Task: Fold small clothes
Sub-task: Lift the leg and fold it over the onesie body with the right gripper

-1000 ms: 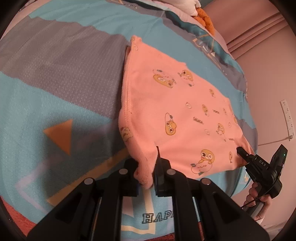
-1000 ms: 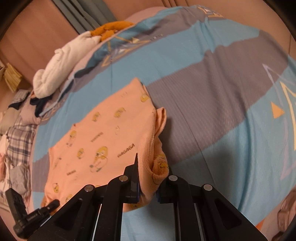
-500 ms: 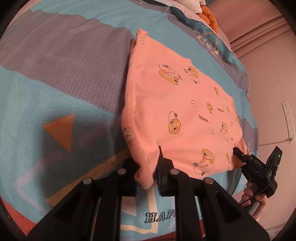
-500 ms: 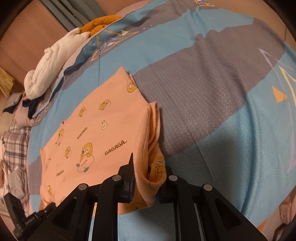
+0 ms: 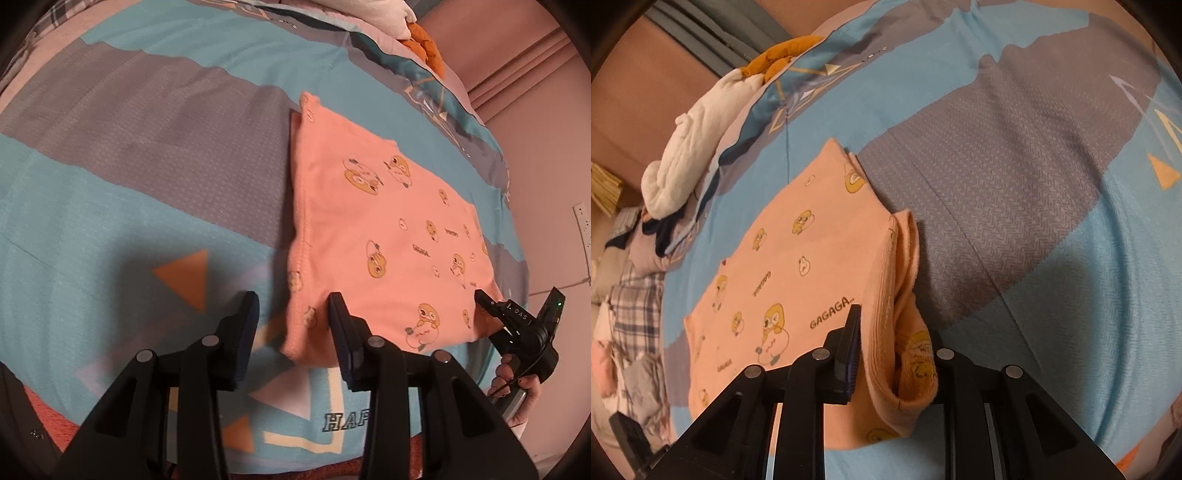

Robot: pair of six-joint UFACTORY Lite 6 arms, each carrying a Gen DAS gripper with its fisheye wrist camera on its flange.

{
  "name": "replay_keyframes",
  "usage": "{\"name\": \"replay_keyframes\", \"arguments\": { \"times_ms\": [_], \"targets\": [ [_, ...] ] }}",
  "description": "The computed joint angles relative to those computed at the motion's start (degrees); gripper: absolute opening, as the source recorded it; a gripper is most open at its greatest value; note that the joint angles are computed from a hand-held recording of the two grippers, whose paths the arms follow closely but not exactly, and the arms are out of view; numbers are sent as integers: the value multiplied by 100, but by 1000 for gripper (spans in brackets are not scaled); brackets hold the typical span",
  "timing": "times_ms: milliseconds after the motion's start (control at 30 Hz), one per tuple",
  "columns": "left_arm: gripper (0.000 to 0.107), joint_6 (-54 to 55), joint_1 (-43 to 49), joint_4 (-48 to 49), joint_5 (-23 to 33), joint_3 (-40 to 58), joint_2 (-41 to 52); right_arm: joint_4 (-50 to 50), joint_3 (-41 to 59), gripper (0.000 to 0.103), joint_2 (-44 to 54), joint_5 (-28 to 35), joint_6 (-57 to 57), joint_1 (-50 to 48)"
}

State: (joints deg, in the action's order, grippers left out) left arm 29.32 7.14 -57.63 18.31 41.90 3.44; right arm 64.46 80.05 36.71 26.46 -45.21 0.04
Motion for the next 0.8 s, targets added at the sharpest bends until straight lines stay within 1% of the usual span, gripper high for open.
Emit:
{"name": "replay_keyframes", "arguments": {
  "times_ms": [133,267,300,400,467,600,633,800],
  "targets": [
    [39,-140,108,156,-23,-106,-162,-641,35,17,-124,-422,565,278],
    [40,-585,194,663,-138,-245,-426,-1256,-74,15,-392,-805,1039,495],
    [42,-614,238,717,-142,-283,-489,-1392,-118,14,-500,-902,1123,557],
    [43,-687,368,804,-160,-368,-614,-1622,-232,14,-821,-1170,1067,755],
    [43,-750,435,866,-168,-421,-709,-1507,-267,13,-1011,-1289,774,900],
    [43,-835,572,958,-140,-505,-875,-754,-253,13,-1280,-1273,-340,1263],
    [43,-851,601,986,-130,-517,-904,-829,-160,13,-1242,-1300,-300,1405],
    [43,-1086,631,1241,-146,-575,-1039,-686,-43,12,-1137,-1238,-952,2030]
  ]
}}
